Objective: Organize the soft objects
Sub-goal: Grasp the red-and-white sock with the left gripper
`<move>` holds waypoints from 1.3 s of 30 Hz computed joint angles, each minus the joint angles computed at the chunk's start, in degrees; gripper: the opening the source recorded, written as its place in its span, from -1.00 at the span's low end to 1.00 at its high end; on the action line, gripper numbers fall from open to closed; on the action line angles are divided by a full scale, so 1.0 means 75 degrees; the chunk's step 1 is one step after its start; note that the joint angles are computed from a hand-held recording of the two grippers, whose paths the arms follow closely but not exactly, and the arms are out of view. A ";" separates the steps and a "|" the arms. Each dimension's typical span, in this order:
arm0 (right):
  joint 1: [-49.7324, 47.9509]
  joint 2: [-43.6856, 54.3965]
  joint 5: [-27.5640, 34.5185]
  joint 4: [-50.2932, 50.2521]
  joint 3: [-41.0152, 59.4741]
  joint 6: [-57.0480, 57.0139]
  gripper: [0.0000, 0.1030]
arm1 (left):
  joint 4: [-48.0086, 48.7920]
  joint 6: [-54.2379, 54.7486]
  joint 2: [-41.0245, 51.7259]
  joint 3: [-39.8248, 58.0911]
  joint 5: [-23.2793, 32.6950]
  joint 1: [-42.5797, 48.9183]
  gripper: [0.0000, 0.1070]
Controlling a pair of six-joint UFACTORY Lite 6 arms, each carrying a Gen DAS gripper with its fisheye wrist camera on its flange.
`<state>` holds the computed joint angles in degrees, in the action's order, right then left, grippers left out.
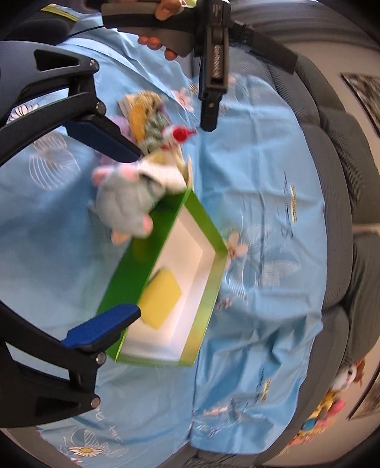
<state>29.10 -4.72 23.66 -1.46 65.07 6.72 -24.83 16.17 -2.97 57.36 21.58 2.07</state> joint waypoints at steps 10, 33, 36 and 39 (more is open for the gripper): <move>0.1633 0.0578 0.0213 -0.0558 0.0589 0.0154 0.89 | -0.4191 0.4889 -0.0959 -0.2012 0.0699 0.2524 0.92; 0.1788 0.6785 0.1538 0.1095 0.7351 -0.1697 0.18 | -0.6261 0.7309 0.3121 0.1230 0.2834 0.3017 0.92; 0.1766 0.7426 0.1884 0.1077 0.8184 -0.1704 0.05 | -0.6246 0.7242 0.3579 0.1645 0.2946 0.2878 0.87; 0.1698 0.7806 0.2095 0.1179 0.8652 -0.1711 -0.03 | -0.6276 0.7190 0.3945 0.1947 0.3131 0.2842 0.65</move>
